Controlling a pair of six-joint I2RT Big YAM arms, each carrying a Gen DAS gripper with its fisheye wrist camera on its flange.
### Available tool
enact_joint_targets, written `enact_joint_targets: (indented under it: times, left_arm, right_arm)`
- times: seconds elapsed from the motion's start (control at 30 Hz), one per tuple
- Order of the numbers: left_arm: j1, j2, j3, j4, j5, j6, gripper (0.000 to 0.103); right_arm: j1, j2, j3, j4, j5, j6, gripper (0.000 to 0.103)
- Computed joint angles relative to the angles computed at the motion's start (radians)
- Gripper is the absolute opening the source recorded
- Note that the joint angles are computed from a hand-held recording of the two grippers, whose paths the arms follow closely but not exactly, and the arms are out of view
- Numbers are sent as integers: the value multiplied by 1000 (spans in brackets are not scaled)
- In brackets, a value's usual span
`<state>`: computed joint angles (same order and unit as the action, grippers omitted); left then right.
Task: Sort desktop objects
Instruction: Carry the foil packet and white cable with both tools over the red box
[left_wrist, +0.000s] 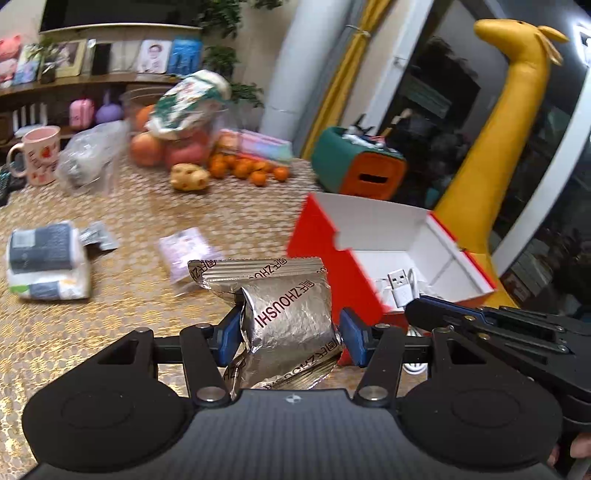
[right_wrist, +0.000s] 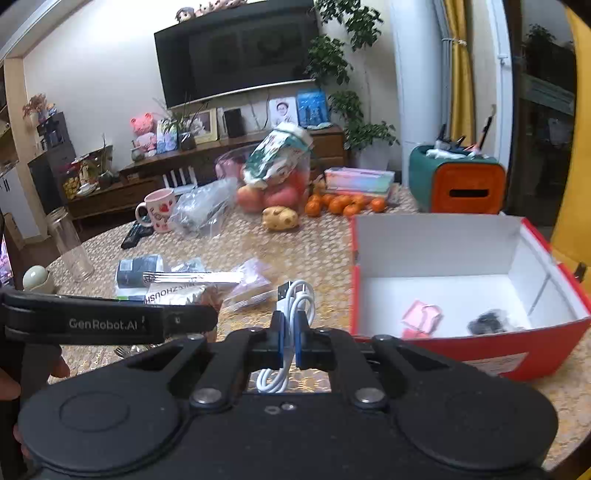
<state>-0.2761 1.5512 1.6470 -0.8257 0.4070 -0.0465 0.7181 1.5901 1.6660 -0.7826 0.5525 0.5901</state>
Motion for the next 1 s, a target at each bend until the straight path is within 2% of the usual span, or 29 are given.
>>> enact_joint_targets:
  times: [0.3,0.67,1.0]
  left_arm:
    - [-78,9,41,-5,11,12,55]
    - [-169,86,142,-39,-9,45,55]
    - [-230,225,313,-127,-46,66,55]
  right_arm:
    - [-23,-98,-93,7,61,15,5]
    - [-84,-179,-179,13,95,6,5]
    - [-188,-226,-239,16,58,-4,5]
